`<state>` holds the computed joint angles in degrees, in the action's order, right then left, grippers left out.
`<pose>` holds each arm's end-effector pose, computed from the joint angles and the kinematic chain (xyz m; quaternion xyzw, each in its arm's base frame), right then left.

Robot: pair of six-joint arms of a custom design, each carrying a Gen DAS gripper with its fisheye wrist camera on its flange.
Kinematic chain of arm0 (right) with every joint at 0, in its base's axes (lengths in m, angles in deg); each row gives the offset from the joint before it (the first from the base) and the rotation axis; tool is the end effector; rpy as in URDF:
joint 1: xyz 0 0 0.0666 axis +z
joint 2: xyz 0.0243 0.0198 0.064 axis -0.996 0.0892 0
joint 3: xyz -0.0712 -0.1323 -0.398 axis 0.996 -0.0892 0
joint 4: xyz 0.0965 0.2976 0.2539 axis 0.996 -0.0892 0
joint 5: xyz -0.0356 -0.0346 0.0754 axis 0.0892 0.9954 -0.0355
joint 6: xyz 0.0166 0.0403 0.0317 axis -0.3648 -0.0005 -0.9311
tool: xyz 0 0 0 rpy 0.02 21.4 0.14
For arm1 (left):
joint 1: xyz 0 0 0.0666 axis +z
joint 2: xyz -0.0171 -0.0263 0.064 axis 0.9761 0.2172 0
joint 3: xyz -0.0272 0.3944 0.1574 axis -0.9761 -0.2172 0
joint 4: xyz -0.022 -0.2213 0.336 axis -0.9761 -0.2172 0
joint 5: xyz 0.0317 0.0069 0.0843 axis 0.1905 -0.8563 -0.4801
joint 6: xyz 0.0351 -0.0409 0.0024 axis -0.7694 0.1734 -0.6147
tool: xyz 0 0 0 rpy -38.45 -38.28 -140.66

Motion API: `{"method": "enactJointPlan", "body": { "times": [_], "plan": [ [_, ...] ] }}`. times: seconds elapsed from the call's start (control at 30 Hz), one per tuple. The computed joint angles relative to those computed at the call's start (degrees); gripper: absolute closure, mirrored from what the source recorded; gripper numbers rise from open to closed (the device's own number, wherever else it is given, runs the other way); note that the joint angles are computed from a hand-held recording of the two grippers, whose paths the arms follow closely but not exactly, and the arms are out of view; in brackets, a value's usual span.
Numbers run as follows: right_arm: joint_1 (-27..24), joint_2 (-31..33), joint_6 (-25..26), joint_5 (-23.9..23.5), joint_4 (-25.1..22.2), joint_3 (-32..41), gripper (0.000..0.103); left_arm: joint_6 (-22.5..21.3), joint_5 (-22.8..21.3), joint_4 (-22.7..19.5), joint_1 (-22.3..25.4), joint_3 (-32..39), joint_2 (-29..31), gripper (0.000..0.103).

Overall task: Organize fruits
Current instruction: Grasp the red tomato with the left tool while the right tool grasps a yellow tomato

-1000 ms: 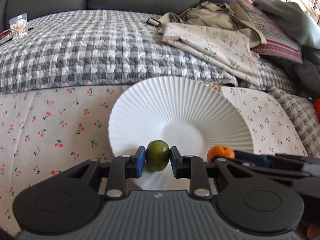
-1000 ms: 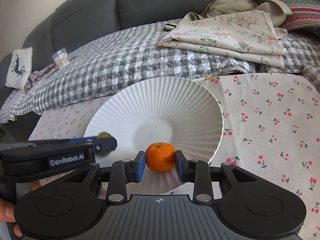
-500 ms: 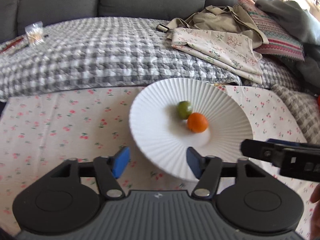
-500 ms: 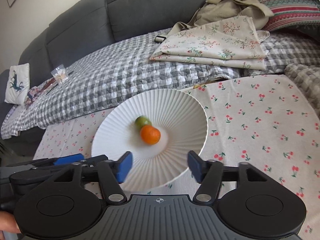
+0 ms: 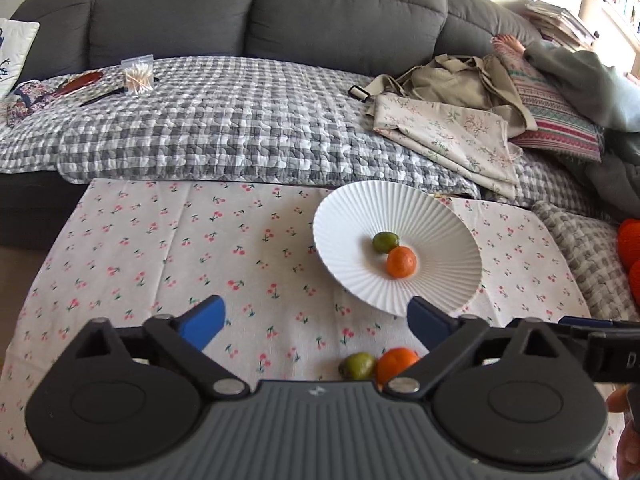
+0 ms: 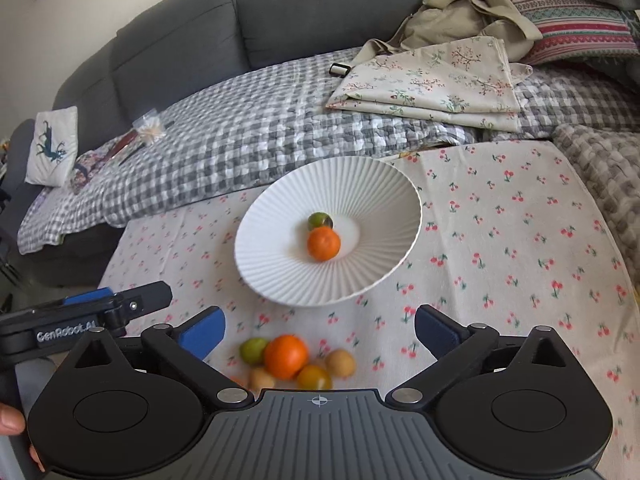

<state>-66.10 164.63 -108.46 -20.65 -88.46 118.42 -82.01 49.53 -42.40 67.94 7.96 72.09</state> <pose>0.4916 0.1662 0.4266 0.0452 0.9284 0.1299 0.3453 0.5153 -0.0893 0.4296 0.0317 0.9236 -0.0876 0.3719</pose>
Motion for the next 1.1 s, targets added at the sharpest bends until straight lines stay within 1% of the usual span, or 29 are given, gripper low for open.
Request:
{"method": "enactJointPlan", "body": {
  "times": [0.1, 0.2, 0.27, 0.37, 0.47, 0.53, 0.67, 0.77, 0.83, 0.9, 0.93, 1.03, 1.1],
  "plan": [
    [1.15, -0.83, -3.47, 0.42, -3.88, 0.43, 0.001, -0.7, 0.5, -0.46, 0.17, -1.83, -2.09, 0.002],
    [1.94, -2.17, -6.34, -1.36, -4.27, -0.87, 0.001, -0.84, 0.76, -0.63, 0.49, -3.82, -3.74, 0.002],
    [2.56, -3.07, -7.42, -1.47, -3.75, -2.12, 0.001, -1.21, 1.59, -0.68, 0.9, -4.82, -4.39, 0.002],
    [3.18, -3.78, -6.03, -0.91, -2.68, -3.97, 0.001, -1.67, 1.9, -0.95, 1.25, -5.99, -4.71, 0.002],
    [3.28, -3.51, -3.6, 0.36, -3.32, -4.72, 0.001, -2.19, 2.49, -1.79, 1.58, -6.31, -4.37, 0.002],
    [2.8, -3.61, -2.71, -0.34, -3.25, -5.36, 0.001, -2.0, 3.22, -2.0, 1.88, -6.75, -4.34, 0.002],
    [2.2, -4.12, -1.93, 0.72, -2.16, -6.63, 0.001, -2.75, 4.84, -3.12, 2.09, -6.84, -3.74, 0.002],
    [1.36, -4.26, -2.84, -0.1, -1.73, -7.28, 0.001, -3.81, 5.82, -5.01, 1.75, -6.95, -3.14, 0.004],
    [0.9, -4.27, -3.0, -0.85, -1.47, -7.64, 0.001, -4.5, 6.56, -6.49, 1.37, -7.09, -2.69, 0.006],
    [0.78, -4.09, -2.95, -0.68, -1.66, -7.8, 0.001, -5.51, 7.02, -7.11, 0.77, -7.66, -2.53, 0.008],
    [0.69, -3.94, -3.02, -0.89, -1.77, -7.85, 0.001, -6.29, 7.01, -7.23, 0.36, -8.02, -2.49, 0.01],
    [0.28, -3.59, -4.21, -2.46, -1.65, -8.16, 0.001, -8.63, 6.24, -7.49, -1.09, -8.92, -2.18, 0.017],
    [0.29, -3.39, -4.4, -2.86, -1.54, -8.28, 0.001, -9.36, 5.52, -7.67, -1.91, -9.26, -1.83, 0.019]
  ]
}}
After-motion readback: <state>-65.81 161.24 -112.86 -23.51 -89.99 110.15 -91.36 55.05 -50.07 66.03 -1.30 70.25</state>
